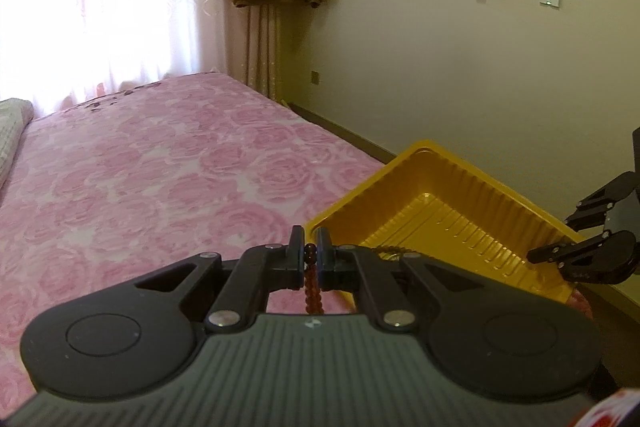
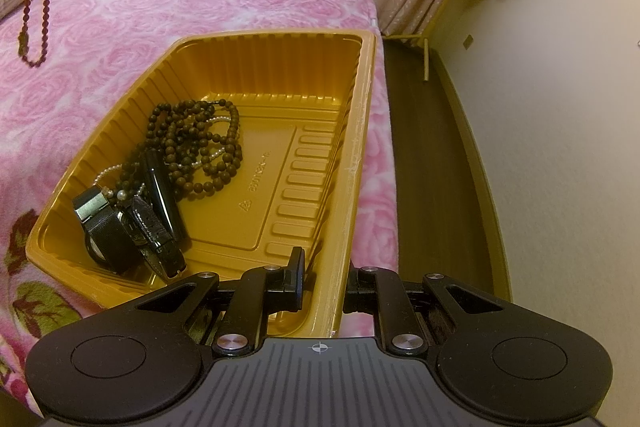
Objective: Organize jewelry
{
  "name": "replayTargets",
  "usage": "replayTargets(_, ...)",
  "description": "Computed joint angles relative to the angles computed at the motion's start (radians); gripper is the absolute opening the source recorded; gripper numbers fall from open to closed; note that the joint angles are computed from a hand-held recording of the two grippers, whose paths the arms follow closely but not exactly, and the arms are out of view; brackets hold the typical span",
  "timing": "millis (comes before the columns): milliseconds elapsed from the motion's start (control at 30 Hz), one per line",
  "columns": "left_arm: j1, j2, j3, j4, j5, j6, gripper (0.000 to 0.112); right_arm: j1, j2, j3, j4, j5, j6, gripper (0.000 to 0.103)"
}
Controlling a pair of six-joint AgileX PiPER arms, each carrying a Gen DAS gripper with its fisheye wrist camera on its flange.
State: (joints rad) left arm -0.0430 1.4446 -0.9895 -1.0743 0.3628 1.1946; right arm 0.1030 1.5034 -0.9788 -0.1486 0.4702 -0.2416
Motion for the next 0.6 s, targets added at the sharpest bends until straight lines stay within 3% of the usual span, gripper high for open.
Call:
replayTargets(333,-0.131,0.082,-0.118,0.048,0.043,-0.078,0.004,-0.003,-0.002,-0.008,0.027,0.011,-0.019,0.015)
replayTargets(600,-0.251,0.180,-0.174,0.114,0.023,-0.153,0.004,-0.038,0.006,-0.009,0.135,0.009,-0.119,0.015)
